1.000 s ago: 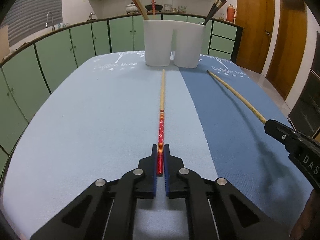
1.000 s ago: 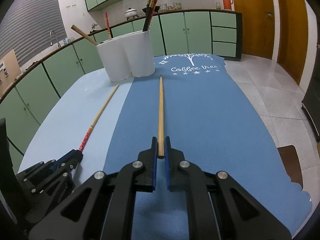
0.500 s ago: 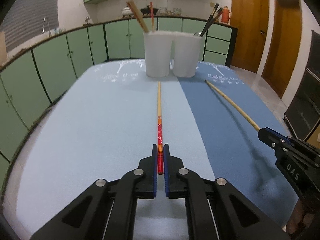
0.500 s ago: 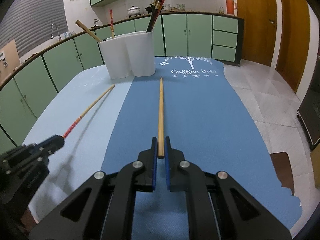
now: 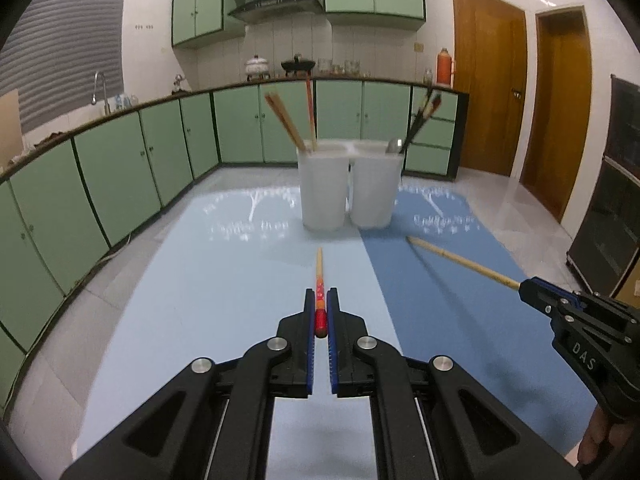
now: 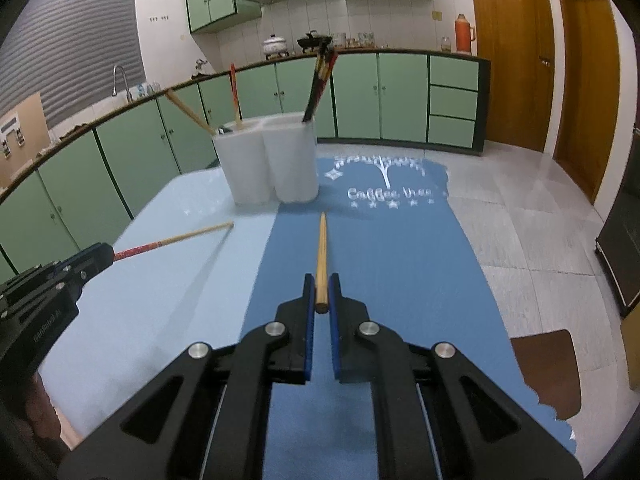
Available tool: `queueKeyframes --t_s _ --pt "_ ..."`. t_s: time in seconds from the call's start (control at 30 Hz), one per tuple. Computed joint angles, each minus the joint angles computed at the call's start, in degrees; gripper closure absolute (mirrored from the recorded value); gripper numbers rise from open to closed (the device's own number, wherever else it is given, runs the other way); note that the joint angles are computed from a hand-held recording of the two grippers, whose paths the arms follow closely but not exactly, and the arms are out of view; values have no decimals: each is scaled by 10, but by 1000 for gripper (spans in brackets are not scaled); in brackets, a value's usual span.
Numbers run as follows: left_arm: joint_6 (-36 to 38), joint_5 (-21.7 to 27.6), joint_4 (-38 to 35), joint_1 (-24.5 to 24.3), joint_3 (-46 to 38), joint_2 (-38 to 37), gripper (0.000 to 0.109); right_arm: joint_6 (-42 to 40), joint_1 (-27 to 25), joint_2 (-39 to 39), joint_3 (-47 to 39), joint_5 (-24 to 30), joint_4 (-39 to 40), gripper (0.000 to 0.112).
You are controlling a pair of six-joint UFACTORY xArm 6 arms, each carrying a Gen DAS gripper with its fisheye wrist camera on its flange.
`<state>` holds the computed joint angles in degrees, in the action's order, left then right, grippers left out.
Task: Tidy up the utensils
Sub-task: 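Lift both held chopsticks up toward the white holder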
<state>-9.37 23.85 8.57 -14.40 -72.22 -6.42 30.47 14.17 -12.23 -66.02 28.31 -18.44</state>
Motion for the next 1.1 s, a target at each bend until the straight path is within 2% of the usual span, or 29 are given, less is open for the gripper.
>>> queueKeyframes --t_s 0.27,0.63,0.87,1.1 --pt "49 -8 -50 5 -63 23 103 -51 -11 20 -61 -1 58 106" --pt "129 -9 -123 2 -110 41 103 -131 -28 65 -160 7 158 106" --pt "175 1 -176 4 -151 60 103 -199 -32 107 -242 48 226 107" --pt "230 18 -237 10 -197 78 103 -250 -27 145 -314 87 263 107"
